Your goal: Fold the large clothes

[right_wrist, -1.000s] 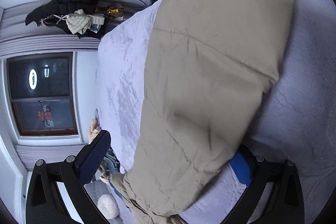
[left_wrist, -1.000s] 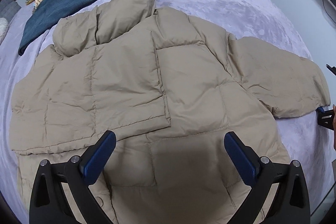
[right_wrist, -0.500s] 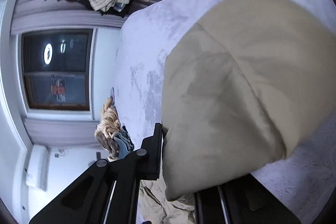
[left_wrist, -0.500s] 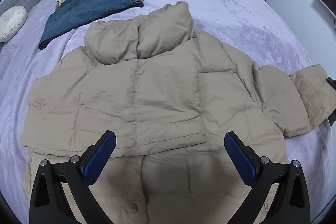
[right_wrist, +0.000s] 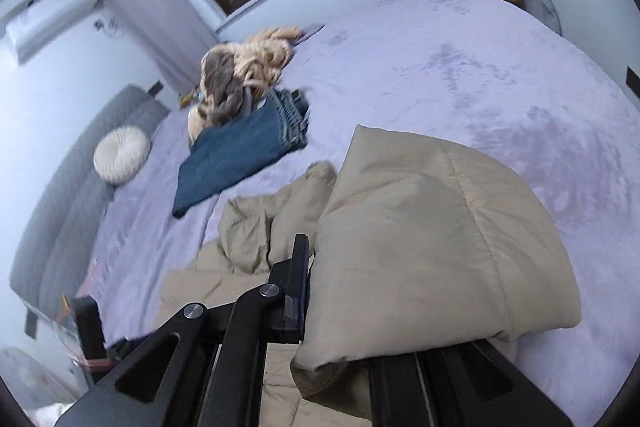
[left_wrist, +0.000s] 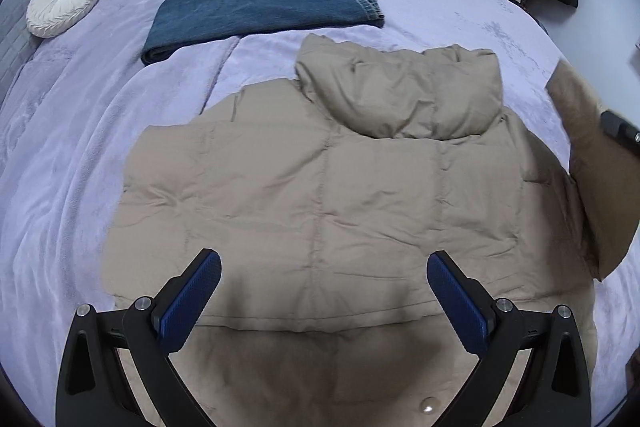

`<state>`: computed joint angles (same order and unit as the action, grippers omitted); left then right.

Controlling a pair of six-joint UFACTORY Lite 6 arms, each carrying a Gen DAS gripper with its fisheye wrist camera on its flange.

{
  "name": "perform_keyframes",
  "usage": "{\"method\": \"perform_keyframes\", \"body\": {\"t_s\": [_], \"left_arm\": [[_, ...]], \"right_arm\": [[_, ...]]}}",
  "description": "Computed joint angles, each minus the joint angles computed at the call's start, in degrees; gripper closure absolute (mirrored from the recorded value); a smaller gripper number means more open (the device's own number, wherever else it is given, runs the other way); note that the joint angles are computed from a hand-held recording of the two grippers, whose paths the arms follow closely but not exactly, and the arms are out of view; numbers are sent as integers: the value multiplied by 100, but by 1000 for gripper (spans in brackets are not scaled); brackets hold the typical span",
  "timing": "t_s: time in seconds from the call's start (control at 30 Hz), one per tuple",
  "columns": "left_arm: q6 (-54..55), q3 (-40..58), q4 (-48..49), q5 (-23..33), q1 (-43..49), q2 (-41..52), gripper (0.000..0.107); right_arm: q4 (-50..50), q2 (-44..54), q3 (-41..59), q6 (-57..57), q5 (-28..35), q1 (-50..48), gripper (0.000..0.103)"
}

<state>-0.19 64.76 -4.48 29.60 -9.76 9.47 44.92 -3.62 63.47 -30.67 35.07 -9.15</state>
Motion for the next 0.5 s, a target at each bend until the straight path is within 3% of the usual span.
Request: {"method": "perform_keyframes", "body": {"t_s": [0.1, 0.27, 0.43, 0.47, 0.5], "left_arm": [[738, 19, -478, -31, 504, 210, 4], [1260, 42, -721, -177, 968, 541, 4], [1473, 87, -900, -296, 1085, 760, 4], [1592, 103, -1029, -314, 1093, 800, 4], [1717, 127, -1175, -272, 1098, 824, 4]], "right_arm": [[-1412, 408, -351, 1386, -975, 1398, 94], [-2554, 1111, -640, 2926, -1549, 2088, 94], [-2880, 1178, -825, 3242, -1465, 2069, 94], [-2721, 1165, -761, 3114, -1296, 2007, 92], [-2364, 1142, -703, 2815, -1105, 1903, 81]]}}
